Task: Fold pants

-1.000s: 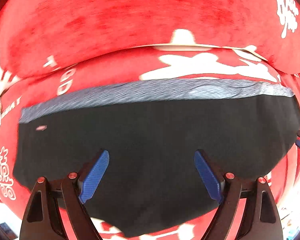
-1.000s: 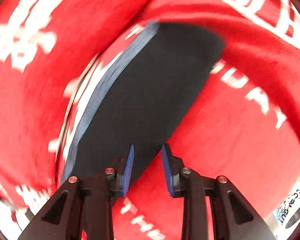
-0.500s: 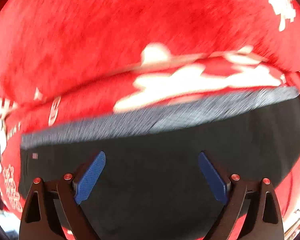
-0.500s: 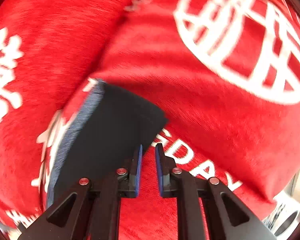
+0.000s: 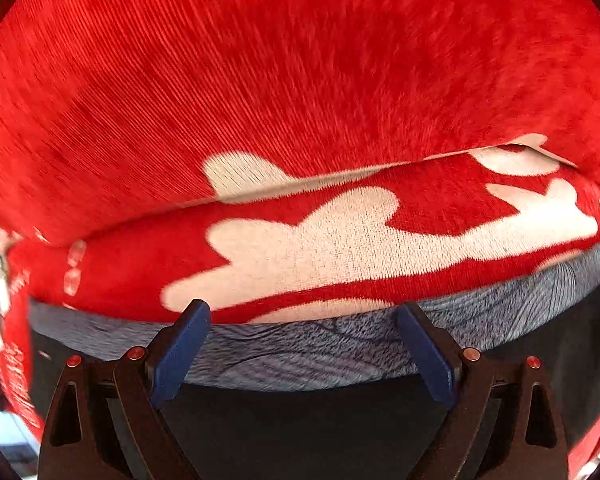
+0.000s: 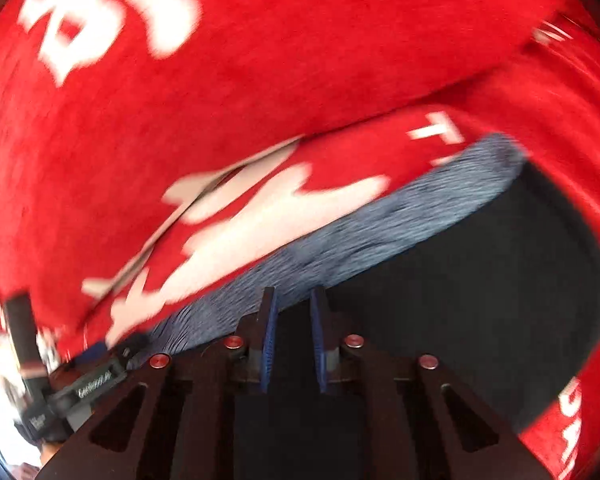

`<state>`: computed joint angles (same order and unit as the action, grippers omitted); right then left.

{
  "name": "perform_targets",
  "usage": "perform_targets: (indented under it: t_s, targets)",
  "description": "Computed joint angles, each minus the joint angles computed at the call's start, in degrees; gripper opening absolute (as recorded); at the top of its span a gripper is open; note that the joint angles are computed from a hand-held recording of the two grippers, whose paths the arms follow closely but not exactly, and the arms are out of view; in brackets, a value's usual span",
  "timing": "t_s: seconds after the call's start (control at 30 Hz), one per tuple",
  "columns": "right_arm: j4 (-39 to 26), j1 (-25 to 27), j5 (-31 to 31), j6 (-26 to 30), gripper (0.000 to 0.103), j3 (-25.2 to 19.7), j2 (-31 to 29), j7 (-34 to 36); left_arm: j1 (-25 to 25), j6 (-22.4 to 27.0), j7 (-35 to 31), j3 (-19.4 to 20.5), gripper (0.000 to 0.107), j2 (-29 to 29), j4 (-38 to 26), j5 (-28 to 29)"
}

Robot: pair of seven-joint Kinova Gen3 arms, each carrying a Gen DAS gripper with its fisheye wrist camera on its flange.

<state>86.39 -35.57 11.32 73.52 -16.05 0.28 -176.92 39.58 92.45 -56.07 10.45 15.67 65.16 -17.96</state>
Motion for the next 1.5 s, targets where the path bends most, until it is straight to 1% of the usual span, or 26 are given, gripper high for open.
perform_targets:
  t_s: [0.03,0.07,0.1,0.13,0.23,0.27,0.33,0.4,0.43,0.5,0.57,0.63,0.7,0.77,0.87,0.97,1.03,1.13,1.17,1.2,1.23,1.27,1.3,1.33,1.43,1.5]
  targets:
    - [-0.22,-0.10,-0.53,1.20,0.031,-0.14,-1.59,-0.60,-0.58,0.00,-0.81,0.89,0.096,-0.78,-0.27,0.65]
    - [0.14,-0.20,-0.82,1.58,0.035,-0.22,-2.99,-1.46,-0.37,0.00,-1.78,0.82,0.096,-1.74,-0.55,1.94]
    - [0.55,-0.07,-1.39,2.78,0.044,-1.36,-5.45,-3.24,-0.06,-0.08,-1.82,1.23,0.096,-2.37,-0.41,2.44]
    - [1.25,0.67,-2.06,3.04,0.049,-2.54,-7.13,-4.76,0.34,0.19,-2.15,1.87,0.096,-3.19,-0.47,3.22]
    - [5.06,7.20,-7.29,2.68,0.050,-9.68,-14.58,-11.75,2.28,0.05,-0.79,3.71,0.096,-4.35,0.07,5.45]
    - [6.72,9.86,-8.59,1.92,0.050,-12.05,-16.83,-14.08,2.98,-0.36,-0.07,4.15,0.096,-3.57,-0.22,5.74]
    - [10.63,13.62,-11.59,1.17,0.050,-14.82,-22.00,-18.74,5.02,-0.33,1.52,5.22,0.096,-1.90,-0.02,5.89]
    - [14.25,14.81,-12.07,-0.86,0.050,-16.23,-24.78,-23.40,7.04,-1.63,3.48,4.64,0.098,-2.19,3.88,5.62]
    - [15.87,13.81,-11.54,-1.95,0.050,-15.69,-26.31,-25.45,7.76,-3.20,5.33,3.97,0.103,-3.00,5.30,4.78]
    - [18.07,12.98,-9.92,-3.46,0.050,-15.00,-28.88,-27.96,6.30,-4.80,6.24,4.46,0.103,-3.28,6.35,5.73]
    - [19.18,12.08,-8.76,-4.53,0.050,-13.86,-29.26,-27.44,6.56,-4.31,5.98,4.56,0.103,-2.86,5.73,5.34]
    - [20.40,12.97,-9.22,-6.00,0.050,-12.85,-29.67,-24.41,6.99,-3.17,5.94,4.70,0.103,-2.48,4.80,4.53]
    - [21.37,14.01,-9.88,-7.06,0.050,-11.91,-30.61,-22.54,7.63,-2.56,6.81,4.59,0.103,-1.45,3.63,4.17]
    - [22.35,16.09,-10.85,-8.68,0.050,-12.17,-31.44,-21.23,8.04,-2.46,7.84,4.30,0.103,-1.04,3.19,4.17]
    - [25.49,18.62,-10.89,-13.11,0.050,-12.56,-32.90,-20.52,9.11,-1.86,8.91,4.13,0.103,-0.69,2.32,3.26]
    - [28.31,22.87,-11.01,-17.98,0.058,-13.65,-34.46,-20.20,9.43,-1.34,9.04,4.10,0.103,-1.04,2.16,3.03]
    - [29.64,26.23,-11.53,-20.55,0.067,-14.60,-35.60,-20.62,9.58,-1.18,9.09,4.09,0.103,-1.02,1.96,2.93]
    - [30.83,29.73,-13.53,-23.03,0.068,-14.91,-36.73,-20.46,8.73,-0.82,7.70,3.87,0.103,-1.78,2.16,2.82]
    - [31.24,29.54,-14.68,-23.57,0.066,-13.88,-37.17,-19.56,8.88,-0.69,7.89,3.98,0.103,-1.67,2.05,2.55]
    - [31.95,28.76,-16.18,-24.96,0.046,-12.48,-37.02,-18.24,9.03,-0.15,7.93,4.04,0.103,-1.39,1.49,2.35]
    - [32.58,27.26,-18.07,-26.70,0.012,-10.90,-35.99,-16.97,9.11,1.15,7.69,4.06,0.101,-0.74,0.07,2.29]
    - [32.72,26.81,-19.04,-27.50,0.013,-10.28,-35.87,-15.79,9.28,2.26,7.27,3.92,0.097,-0.18,-1.72,2.56]
    - [31.94,27.43,-19.07,-27.37,0.013,-10.67,-35.93,-14.86,10.51,3.52,7.78,4.42,0.085,0.01,-3.65,2.26]
    - [30.83,27.80,-18.73,-27.50,0.013,-10.95,-36.06,-13.83,11.28,3.90,7.54,4.32,0.081,0.40,-5.10,1.35]
    - [26.25,27.46,-17.86,-25.87,0.013,-11.27,-34.78,-9.23,14.54,3.79,8.29,3.22,0.081,2.44,-9.71,-3.08]
    - [22.88,27.31,-17.14,-24.47,0.013,-11.95,-32.85,-6.30,14.88,4.75,9.36,2.01,0.081,5.39,-13.35,-2.26]
